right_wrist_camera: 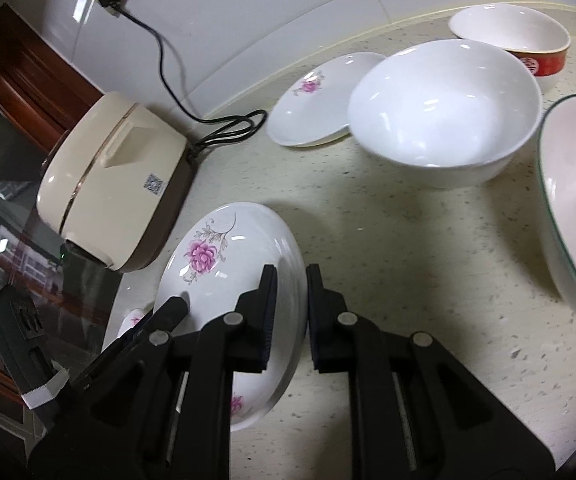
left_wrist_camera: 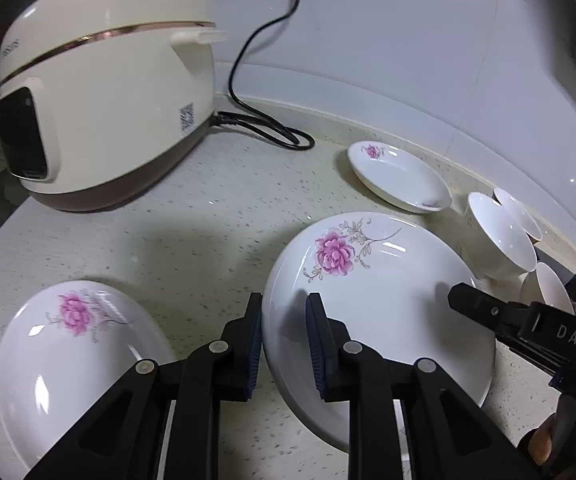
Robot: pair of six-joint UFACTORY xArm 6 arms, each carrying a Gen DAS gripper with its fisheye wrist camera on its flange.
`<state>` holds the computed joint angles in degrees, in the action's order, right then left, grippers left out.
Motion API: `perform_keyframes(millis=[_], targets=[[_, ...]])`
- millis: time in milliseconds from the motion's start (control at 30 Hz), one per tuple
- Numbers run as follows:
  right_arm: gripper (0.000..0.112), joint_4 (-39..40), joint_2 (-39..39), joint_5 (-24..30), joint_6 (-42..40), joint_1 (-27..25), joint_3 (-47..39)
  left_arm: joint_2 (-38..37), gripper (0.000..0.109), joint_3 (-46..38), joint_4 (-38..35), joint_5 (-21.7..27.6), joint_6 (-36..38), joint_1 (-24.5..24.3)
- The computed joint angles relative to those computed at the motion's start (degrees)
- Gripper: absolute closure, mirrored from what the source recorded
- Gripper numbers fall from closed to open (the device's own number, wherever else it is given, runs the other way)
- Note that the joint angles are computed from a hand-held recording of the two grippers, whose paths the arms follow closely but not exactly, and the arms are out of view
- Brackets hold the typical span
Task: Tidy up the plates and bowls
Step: 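Carry both held plates to the plates beside the rice cooker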
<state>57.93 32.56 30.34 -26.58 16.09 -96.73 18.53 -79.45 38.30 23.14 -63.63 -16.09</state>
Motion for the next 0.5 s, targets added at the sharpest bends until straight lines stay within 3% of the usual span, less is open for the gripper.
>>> perform_keyframes(millis=[500], targets=[[0.094,5.6,0.3,3.7,-7.1,1.6,-1.2,-6.2,0.087,6.9,6.5,0.0,-7.1,2.0]])
